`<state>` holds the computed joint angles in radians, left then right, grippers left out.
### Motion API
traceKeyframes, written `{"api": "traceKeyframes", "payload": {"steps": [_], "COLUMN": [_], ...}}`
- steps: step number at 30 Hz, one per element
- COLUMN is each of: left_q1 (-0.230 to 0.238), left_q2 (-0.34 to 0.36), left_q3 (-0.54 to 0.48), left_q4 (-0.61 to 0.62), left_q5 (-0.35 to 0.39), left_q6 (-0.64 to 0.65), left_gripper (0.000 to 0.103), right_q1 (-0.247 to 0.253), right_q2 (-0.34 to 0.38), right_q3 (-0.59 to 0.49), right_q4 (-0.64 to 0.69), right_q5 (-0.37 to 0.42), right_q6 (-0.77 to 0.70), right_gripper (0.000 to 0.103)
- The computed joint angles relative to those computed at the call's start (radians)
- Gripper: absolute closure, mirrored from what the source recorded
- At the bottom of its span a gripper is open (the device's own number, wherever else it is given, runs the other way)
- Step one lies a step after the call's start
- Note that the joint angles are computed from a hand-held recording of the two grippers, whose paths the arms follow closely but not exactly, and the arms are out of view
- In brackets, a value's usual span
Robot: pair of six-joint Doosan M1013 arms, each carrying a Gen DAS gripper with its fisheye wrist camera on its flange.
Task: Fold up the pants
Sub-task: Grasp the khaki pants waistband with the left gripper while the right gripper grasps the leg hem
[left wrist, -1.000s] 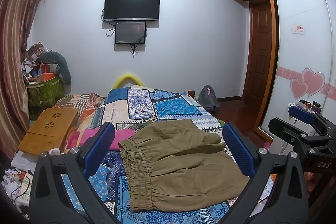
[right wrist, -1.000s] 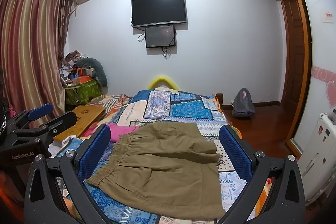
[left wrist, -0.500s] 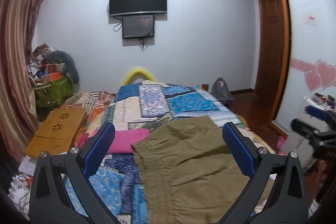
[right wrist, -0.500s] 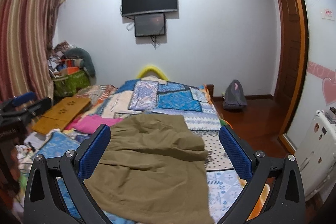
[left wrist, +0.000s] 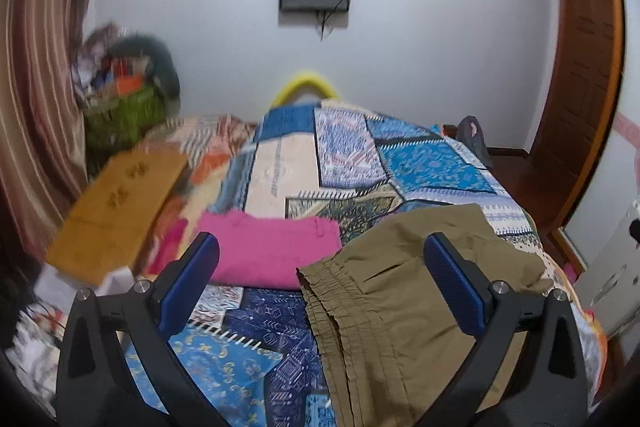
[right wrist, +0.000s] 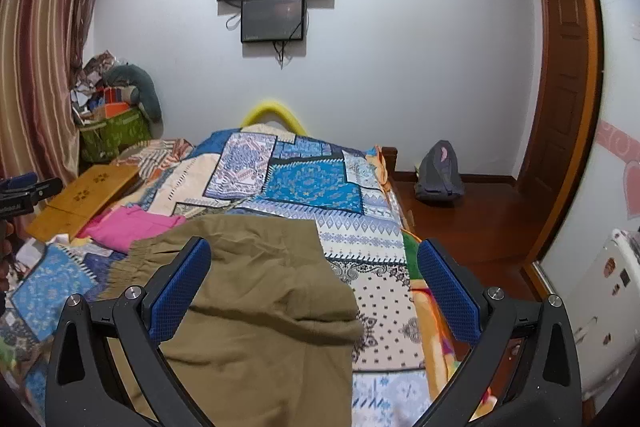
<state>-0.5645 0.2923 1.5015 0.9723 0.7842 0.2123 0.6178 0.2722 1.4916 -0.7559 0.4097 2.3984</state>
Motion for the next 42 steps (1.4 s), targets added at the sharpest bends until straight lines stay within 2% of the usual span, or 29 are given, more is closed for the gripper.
{"api": "traceKeyframes", "payload": {"steps": [5,10,18,28,33,36,38,41,42], "left_q1": [0.041,0.084,0.148,0.188,0.195,0.198,0.205,0.217,0.215], "left_q2": [0.058,0.113,0.201,0.262,0.273,0.276,0.275,0.274,0.275], "left_q3": [-0.044,-0.078,-0.143,-0.177,-0.176,-0.176,-0.172,-0.166,-0.167], "left_q4": [-0.043,-0.136,-0.402,-0.652,-0.705,-0.727,-0.765,-0.859,-0.844], "left_q5": [0.032,0.013,0.005,-0.011,-0.032,-0.037,-0.052,-0.081,-0.083], "left_q6": [0.060,0.159,0.413,0.605,0.639,0.666,0.696,0.771,0.776], "left_gripper": [0.000,0.003,0.040,0.040,0.040,0.041,0.047,0.060,0.060], "right_q1": [-0.029,-0.054,-0.090,-0.110,-0.120,-0.122,-0.125,-0.138,-0.144], "right_q2": [0.058,0.124,0.233,0.376,0.443,0.487,0.520,0.521,0.520], "right_q3": [-0.059,-0.135,-0.277,-0.486,-0.580,-0.641,-0.692,-0.686,-0.684], "right_q4": [0.119,0.301,0.581,0.732,0.798,0.790,0.796,0.866,0.901], "right_q5": [-0.004,0.013,0.110,0.279,0.396,0.479,0.562,0.555,0.557], "right_q6": [-0.142,-0.351,-0.649,-0.847,-0.904,-0.912,-0.913,-0.932,-0.945], "right_gripper": [0.000,0.000,0.001,0.008,0.015,0.024,0.038,0.041,0.044]}}
